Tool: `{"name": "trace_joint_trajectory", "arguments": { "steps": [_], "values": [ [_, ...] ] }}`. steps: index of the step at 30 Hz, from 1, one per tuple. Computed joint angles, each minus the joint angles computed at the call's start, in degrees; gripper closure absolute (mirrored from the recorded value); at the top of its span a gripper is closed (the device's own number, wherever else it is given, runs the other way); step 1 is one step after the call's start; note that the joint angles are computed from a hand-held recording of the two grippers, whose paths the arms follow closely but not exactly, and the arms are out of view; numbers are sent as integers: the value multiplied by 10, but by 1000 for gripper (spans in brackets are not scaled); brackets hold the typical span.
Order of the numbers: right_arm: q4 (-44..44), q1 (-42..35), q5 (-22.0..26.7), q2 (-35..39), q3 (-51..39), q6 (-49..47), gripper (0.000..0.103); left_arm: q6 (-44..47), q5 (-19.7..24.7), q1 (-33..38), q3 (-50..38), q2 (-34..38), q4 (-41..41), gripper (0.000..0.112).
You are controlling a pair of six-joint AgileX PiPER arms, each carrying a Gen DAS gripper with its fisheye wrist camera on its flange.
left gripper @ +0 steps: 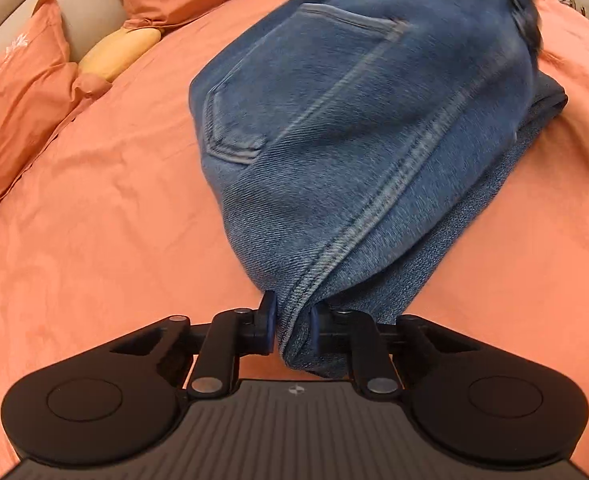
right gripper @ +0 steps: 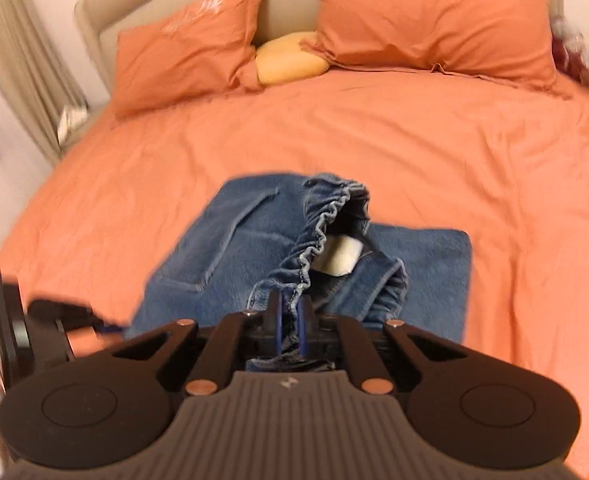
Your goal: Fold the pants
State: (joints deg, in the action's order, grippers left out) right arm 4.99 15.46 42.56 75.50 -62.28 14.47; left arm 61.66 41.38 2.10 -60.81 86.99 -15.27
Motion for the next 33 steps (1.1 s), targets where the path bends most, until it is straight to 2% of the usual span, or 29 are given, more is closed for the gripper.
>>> {"name": "trace_joint_trajectory", "arguments": {
  "steps": [2, 6, 10, 12, 14, 16, 18, 20, 21, 22, 26, 30, 33],
  "values": [
    [-17, 6, 7, 2, 31, 15, 102, 28, -14, 4, 14, -4, -4, 98],
    [3, -7, -43, 11, 106, 17, 102, 55, -35, 14, 37, -5, 35, 105],
    [-28, 8, -69, 52, 123, 53, 101, 78, 8, 36, 15, -2, -3, 106],
    [-4, -8, -66, 57, 122, 37, 101, 78, 43, 42, -3, -7, -11, 105],
    [37, -31, -59, 55, 114, 8, 100, 72, 89, 57, -36, -3, -24, 95],
    [72, -56, -50, 45, 107, -24, 93, 78, 134, 75, -70, 1, -54, 93],
    [77, -69, -45, 32, 101, -35, 87, 65, 157, 74, -96, 1, -64, 91],
    [73, -78, -41, 21, 96, -39, 70, 40, 161, 61, -121, 7, -65, 87],
    [86, -87, -44, 17, 96, -49, 55, 21, 159, 49, -135, 14, -59, 87],
    [102, -98, -48, 16, 95, -60, 47, -3, 155, 35, -149, 22, -48, 87],
    [171, -128, -63, 37, 85, -92, 47, -82, 152, -12, -208, 71, -8, 87],
    [232, -144, -97, 94, 68, -113, 47, -129, 151, -37, -245, 109, 12, 87],
    [343, -186, -94, 135, 70, -182, 45, -145, 158, -39, -260, 124, 13, 84]
  ]
}}
